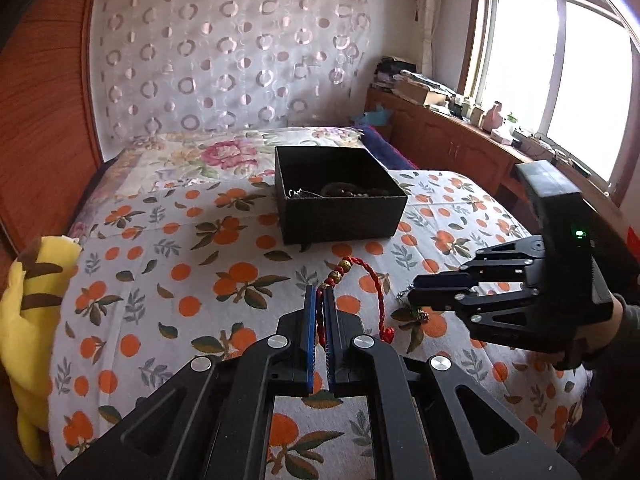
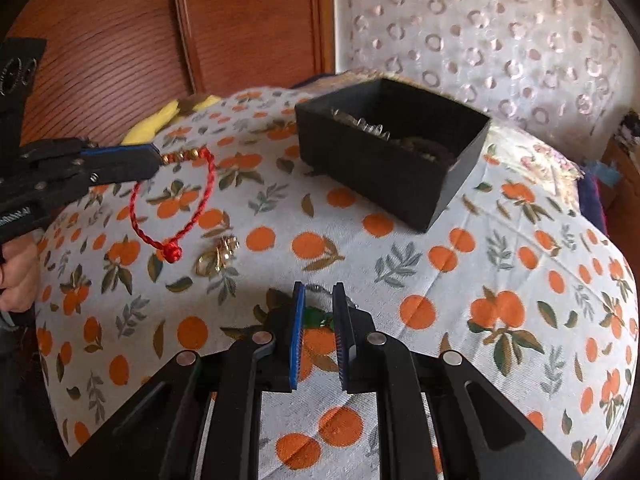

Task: Organize jewelry
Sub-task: 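Close the left tool on the red string bracelet, then grasp the green jade chain with the right tool while the left tool holds the red bracelet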

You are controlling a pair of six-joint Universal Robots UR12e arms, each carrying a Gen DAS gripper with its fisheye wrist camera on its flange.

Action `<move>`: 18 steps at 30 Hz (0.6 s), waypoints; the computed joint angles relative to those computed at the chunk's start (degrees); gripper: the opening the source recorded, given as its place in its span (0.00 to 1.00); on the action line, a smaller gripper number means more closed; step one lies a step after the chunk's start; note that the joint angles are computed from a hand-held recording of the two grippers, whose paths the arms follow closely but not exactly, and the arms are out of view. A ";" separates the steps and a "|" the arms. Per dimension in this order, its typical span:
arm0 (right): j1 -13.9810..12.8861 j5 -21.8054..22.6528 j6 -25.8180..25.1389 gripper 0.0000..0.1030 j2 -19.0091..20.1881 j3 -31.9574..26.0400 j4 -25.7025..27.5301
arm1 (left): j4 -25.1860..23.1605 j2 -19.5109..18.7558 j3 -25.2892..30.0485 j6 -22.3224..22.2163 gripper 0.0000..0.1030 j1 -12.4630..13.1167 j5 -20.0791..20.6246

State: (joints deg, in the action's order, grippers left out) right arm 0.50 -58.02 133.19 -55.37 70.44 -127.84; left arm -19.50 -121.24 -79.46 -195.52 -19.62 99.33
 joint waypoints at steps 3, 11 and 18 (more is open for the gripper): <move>-0.27 0.33 0.18 0.15 0.33 -1.27 3.43 | 0.19 0.03 -0.26 -0.18 0.03 0.03 -0.18; -1.17 1.15 -3.33 0.28 -1.02 -0.05 7.06 | -0.24 -0.40 0.15 0.21 0.03 -0.15 -0.46; -1.69 2.06 -5.25 0.29 -2.11 1.16 8.04 | -0.29 -0.65 0.51 0.59 0.03 -0.24 -0.47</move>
State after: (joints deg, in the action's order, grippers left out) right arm -1.19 -55.96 127.94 -57.49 71.60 -119.80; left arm -19.80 -121.89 -78.95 -194.93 -19.86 98.85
